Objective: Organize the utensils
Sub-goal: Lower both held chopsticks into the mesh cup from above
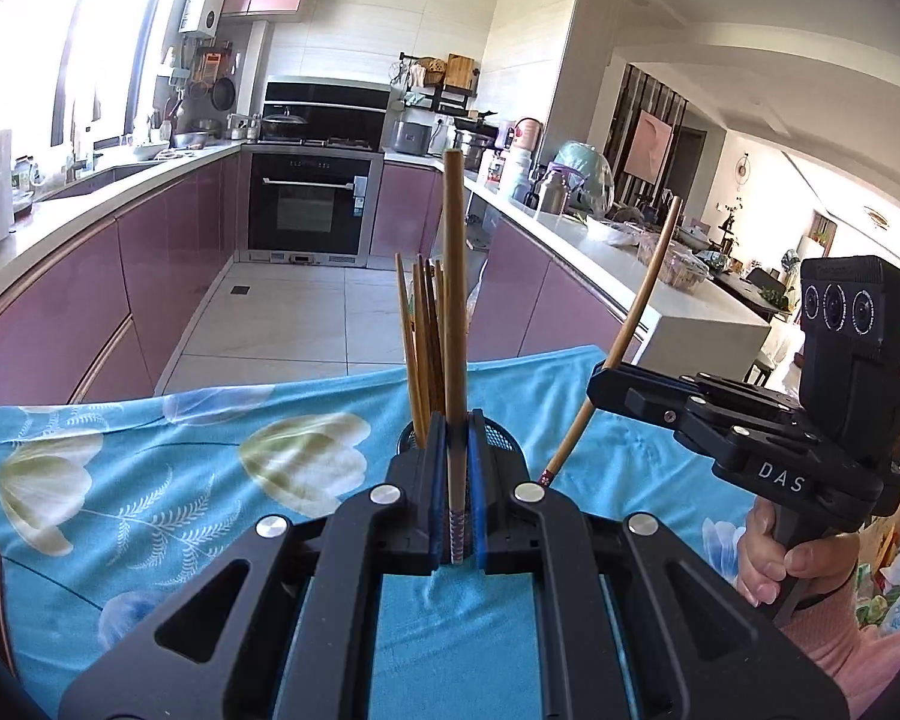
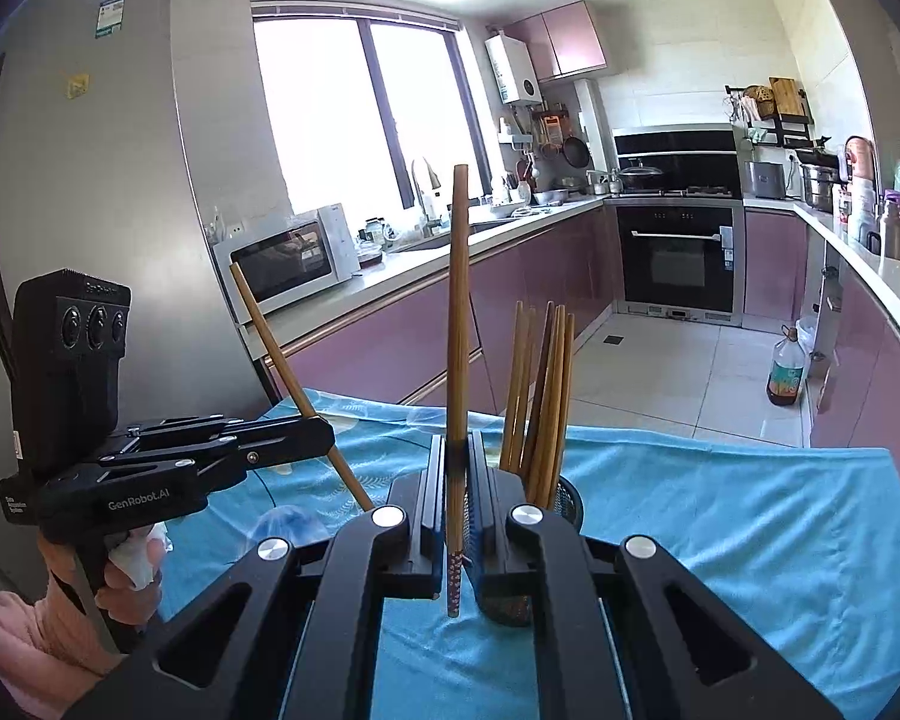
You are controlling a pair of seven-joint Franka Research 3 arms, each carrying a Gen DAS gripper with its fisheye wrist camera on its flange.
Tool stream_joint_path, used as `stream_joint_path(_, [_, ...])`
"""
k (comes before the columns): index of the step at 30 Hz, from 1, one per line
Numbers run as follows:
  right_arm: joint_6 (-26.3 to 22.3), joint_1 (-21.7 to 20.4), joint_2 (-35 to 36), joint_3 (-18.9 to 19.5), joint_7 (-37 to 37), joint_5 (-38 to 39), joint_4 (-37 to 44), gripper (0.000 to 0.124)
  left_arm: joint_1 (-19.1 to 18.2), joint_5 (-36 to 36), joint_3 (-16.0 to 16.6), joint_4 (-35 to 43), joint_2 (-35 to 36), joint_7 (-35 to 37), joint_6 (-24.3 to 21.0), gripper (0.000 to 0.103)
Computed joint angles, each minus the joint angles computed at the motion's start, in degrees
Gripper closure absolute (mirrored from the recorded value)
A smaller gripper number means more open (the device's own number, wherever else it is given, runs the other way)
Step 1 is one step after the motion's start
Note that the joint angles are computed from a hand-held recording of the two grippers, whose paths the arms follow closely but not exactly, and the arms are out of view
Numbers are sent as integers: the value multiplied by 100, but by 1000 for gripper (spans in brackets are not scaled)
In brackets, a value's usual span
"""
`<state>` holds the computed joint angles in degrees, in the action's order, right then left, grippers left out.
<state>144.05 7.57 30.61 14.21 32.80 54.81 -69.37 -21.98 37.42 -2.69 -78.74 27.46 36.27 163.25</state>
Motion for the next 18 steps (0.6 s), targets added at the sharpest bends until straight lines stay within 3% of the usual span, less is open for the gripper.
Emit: stream_joint_path(18, [-35, 38, 566, 72, 280, -307, 981, 118, -71, -90, 11, 647, 255, 161, -47, 95])
